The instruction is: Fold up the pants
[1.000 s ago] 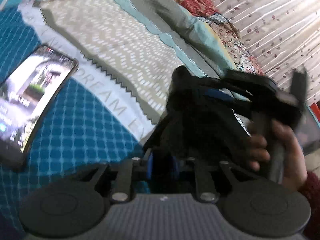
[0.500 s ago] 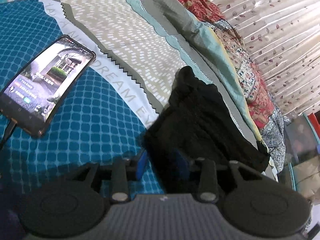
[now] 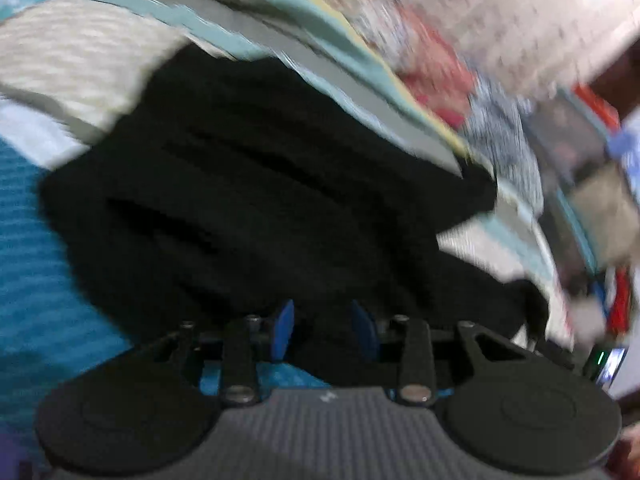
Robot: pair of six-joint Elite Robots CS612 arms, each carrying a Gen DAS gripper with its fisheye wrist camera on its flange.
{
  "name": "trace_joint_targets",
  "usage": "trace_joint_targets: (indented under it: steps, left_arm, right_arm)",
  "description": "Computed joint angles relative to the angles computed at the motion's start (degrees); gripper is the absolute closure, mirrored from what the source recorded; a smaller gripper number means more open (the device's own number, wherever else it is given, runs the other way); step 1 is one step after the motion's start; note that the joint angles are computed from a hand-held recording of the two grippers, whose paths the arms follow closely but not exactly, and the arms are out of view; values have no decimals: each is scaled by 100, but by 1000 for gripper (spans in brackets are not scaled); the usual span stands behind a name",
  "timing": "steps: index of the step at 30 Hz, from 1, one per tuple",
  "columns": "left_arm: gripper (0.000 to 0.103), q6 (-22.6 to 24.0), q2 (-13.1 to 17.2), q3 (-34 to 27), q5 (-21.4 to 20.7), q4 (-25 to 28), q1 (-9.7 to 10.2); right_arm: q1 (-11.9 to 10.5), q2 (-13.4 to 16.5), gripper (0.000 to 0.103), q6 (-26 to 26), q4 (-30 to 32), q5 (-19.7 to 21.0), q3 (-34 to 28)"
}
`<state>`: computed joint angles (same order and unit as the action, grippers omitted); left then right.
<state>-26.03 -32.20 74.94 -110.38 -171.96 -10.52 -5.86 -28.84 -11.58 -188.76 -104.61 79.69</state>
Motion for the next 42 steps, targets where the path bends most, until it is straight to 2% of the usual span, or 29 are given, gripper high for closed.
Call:
trace_joint_targets:
  steps: [1, 2, 4, 6, 8, 9, 11, 13, 16, 18, 19, 20, 22, 24, 26, 28, 32, 36, 37, 38, 39, 40, 42]
  left_arm:
    - [71, 70, 38, -91, -46, 182, -49]
    - [71, 118, 82, -185, -119, 343, -87]
    - [70, 191, 129, -297, -164, 544, -142]
    - [69, 313, 146, -340, -142, 627, -183]
    - [69, 380, 154, -359, -73, 725, -209]
    - [69, 360, 164, -381, -65, 785, -207]
    - [69, 235, 190, -420, -68, 873, -203]
    - [69, 155, 206, -438, -56, 920, -201]
    - [69, 153, 202, -440, 9, 978, -225]
    - [69, 180, 178, -416, 45, 986, -232]
    - [68, 204, 157, -396, 66, 973, -231]
    - [65, 232, 130, -363, 108, 928, -230]
    - [63, 323, 81, -286, 185, 835, -209]
    - [62, 343, 60, -253, 256, 836, -194]
    - [62, 241, 82, -304, 242, 963, -178]
    - [62, 72, 112, -346, 103, 1033, -142]
    - [61, -141, 120, -330, -23, 961, -74]
    - [60, -371, 42, -194, 80, 841, -27]
    - [60, -406, 12, -149, 124, 818, -19]
    - [60, -433, -24, -91, 197, 787, -15]
    - [60, -449, -53, -43, 265, 757, -10]
    - [60, -480, -82, 7, 327, 726, -3]
    - [60, -596, -135, 104, 432, 657, 22]
  right_arm:
    - [-45, -55, 76, -41, 57, 225, 37]
    - [-41, -161, 90, 17, 176, 274, 107]
    - [-150, -419, 90, 394, 394, 619, 265]
    - [-363, -783, 90, 943, 649, 1249, 494]
    - [-557, -1101, 90, 1200, 747, 1719, 691]
    - [-628, -1242, 90, 1181, 737, 1828, 764]
    - [-656, -1391, 90, 965, 781, 1613, 762]
    - [-626, -1360, 90, 605, 968, 1233, 526]
    - [-567, -982, 84, 547, 1557, 700, -129]
    - [-503, -586, 46, 782, 1751, 153, -600]
    - [-486, -436, 45, 914, 1681, -47, -730]
    - [-505, -354, 45, 1144, 1718, -64, -785]
    - [-623, -360, 47, 1965, 1635, 312, -593]
    - [-784, -454, 47, 2733, 1069, 931, -148]
    - [-897, -524, 47, 3356, 446, 1289, 296]
    - [-967, -581, 47, 3881, 86, 1565, 617]
    - [-1067, -436, 47, 4724, -17, 2161, 609]
    - [-996, -252, 47, 5192, -147, 2249, 351]
    - [-985, -226, 47, 5324, -151, 2310, 301]
    - [-973, -213, 53, 5415, -101, 2338, 250]
    - [-948, -232, 87, 5379, 82, 2299, 205]
    - [-928, -277, 95, 5312, 305, 2212, 191]
    - [-850, -398, 95, 5157, 259, 1744, 279]
